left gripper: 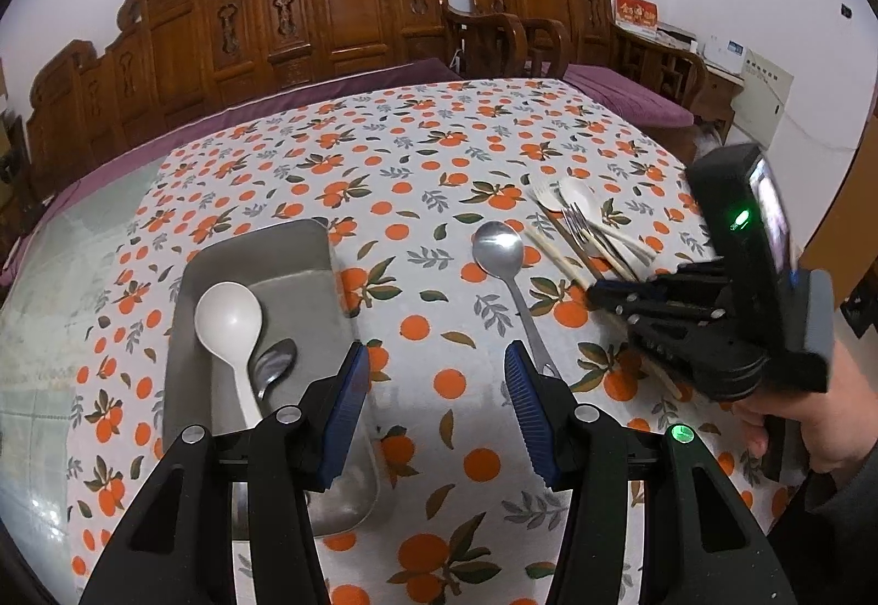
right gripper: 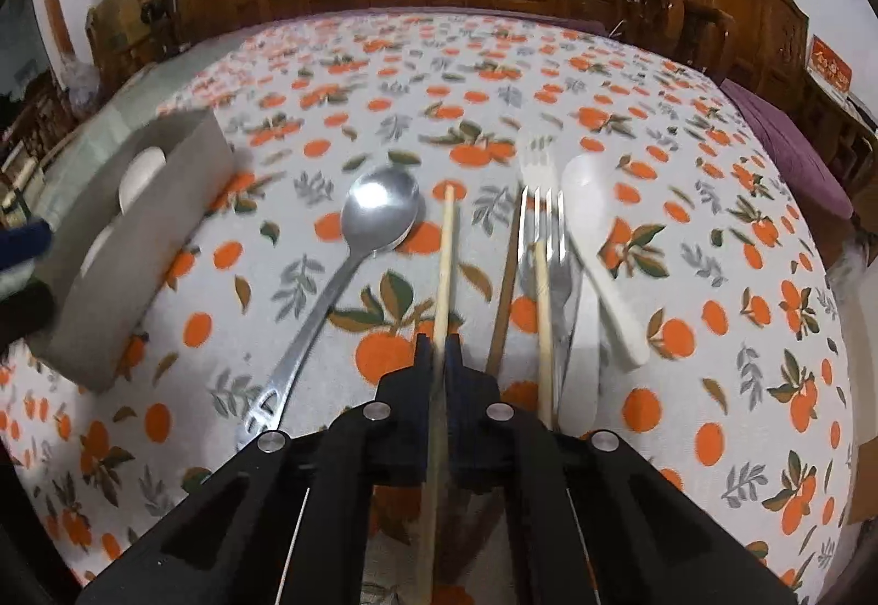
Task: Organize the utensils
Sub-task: 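Grasp a wooden chopstick with the right tool while the left tool returns to the utensils, then grasp another metal spoon with the left tool and carry it over the tray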
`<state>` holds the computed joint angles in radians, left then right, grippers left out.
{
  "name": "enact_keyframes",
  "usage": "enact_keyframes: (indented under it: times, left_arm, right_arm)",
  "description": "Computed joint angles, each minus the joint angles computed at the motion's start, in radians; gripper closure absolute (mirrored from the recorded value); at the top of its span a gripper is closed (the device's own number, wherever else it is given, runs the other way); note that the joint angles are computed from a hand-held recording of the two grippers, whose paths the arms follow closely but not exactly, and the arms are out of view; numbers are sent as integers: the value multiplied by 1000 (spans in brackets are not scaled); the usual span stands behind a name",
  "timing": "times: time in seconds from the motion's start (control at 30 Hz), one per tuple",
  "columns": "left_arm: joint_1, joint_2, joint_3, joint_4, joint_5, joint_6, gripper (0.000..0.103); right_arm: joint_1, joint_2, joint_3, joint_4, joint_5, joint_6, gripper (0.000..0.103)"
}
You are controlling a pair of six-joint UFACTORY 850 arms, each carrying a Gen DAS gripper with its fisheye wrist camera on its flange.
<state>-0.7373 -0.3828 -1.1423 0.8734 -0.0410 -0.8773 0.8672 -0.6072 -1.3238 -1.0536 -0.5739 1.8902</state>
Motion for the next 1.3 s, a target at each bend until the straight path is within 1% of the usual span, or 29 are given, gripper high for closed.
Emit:
enact_keyframes:
  times: [0.03,0.07,0.1,0.13,0.23,0.3,0.33,0.4,0.6,0.77,0.83,0.9,0.93,0.97,1.0,1.03,1.07,1.23,1.3]
  left_arm:
    - [-6,-9,-10,3,-10,-3,54]
    - [-10,-18,-20,-34,-18,33,54]
    - [-16,-32,-35,-112,-32,111,54]
    - [-21,-40,-44,-149,-39,147,54]
    - [-34,-82,-90,-373,-62,363,54]
    - [-44,-116,-126,-470,-84,448,54]
    - [-47,-140,-153,-552,-97,522,54]
    - [-53,-186,-205,-649,-126,601,54]
    - [-64,-304,-349,-674,-213,600,56]
    - [-63,-362,-430,-720,-270,633,67]
    - [-65,-379,-453,-699,-290,614,73]
    - [-67,-385,-464,-683,-296,600,74]
    - [-68,-388,-469,-685,-300,603,77]
    - [-68,-390,-473,-697,-304,615,82]
    - [-69,-390,-475,-712,-307,632,86]
    - [-70,-391,-477,-718,-309,642,93]
    - [-72,-391,-478,-721,-312,651,96]
    - [-71,-383,-466,-722,-311,667,98]
    - [-68,-371,-449,-732,-299,683,98]
  right_arm:
    - [0,10,9,-22,3,25,97]
    - [0,28,26,-62,6,69,97]
    - [-1,44,44,-97,7,109,97]
    - [-3,58,60,-126,9,143,97]
    - [-9,95,105,-198,18,231,97]
    - [-13,113,129,-227,22,266,97]
    - [-14,122,141,-239,19,282,97]
    - [-17,135,160,-254,21,305,97]
    - [-29,156,201,-321,51,395,97]
    - [-33,155,203,-351,68,429,97]
    - [-34,155,203,-360,73,437,97]
    - [-34,157,205,-369,75,447,97]
    - [-35,158,206,-372,76,450,97]
    - [-35,158,206,-372,76,450,97]
    - [-35,158,207,-375,77,452,97]
    - [-35,159,207,-379,78,455,97]
    - [-34,158,206,-380,77,456,97]
    - [-34,157,205,-389,81,462,97]
    - [-34,158,205,-394,81,466,97]
